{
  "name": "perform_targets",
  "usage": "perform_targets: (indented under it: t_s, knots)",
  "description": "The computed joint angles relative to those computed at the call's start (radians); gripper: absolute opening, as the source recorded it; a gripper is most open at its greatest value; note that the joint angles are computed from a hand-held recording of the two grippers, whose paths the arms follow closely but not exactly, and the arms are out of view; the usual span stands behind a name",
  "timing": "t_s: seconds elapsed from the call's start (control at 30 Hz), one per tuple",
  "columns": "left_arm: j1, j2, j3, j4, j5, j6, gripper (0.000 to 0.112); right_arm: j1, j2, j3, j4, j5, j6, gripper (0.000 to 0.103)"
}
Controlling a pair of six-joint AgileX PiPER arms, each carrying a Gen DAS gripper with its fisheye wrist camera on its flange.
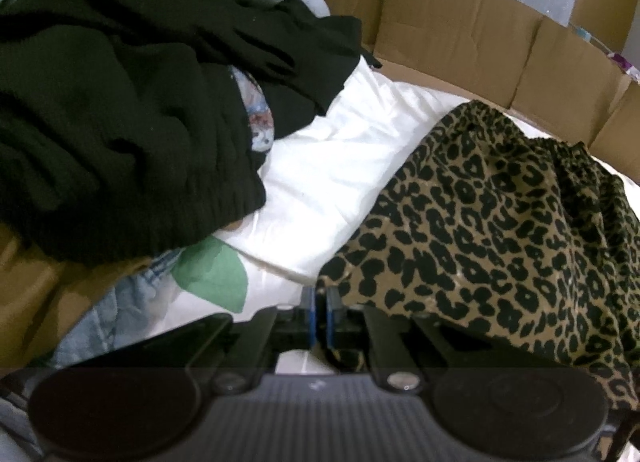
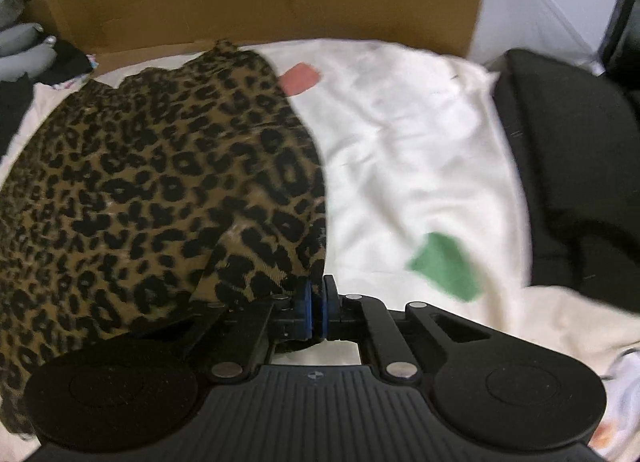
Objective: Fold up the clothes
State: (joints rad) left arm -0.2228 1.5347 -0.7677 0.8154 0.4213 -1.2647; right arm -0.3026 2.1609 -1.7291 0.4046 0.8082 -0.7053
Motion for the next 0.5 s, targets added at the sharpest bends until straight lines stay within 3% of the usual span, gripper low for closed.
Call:
perform_targets:
  t_s: [0.2, 0.33, 0.5]
  knots:
    - [-0.003, -0.011, -0.023, -0.017, 0.031, 0.010, 0.005, -0.034, 0.051, -0.158, -0.073, 0.060, 0.020, 0.002]
    - [-0.016, -0.004, -0.041, -0.016, 0.071, 0.024, 0.004, -0.038, 0.123, -0.305, -0.115, 0.143, 0.068, 0.002]
    - [0.017, 0.043, -0.082, -0.153, 0.091, 0.155, 0.006, -0.029, 0.171, -0.371, -0.166, 0.181, 0.113, 0.002]
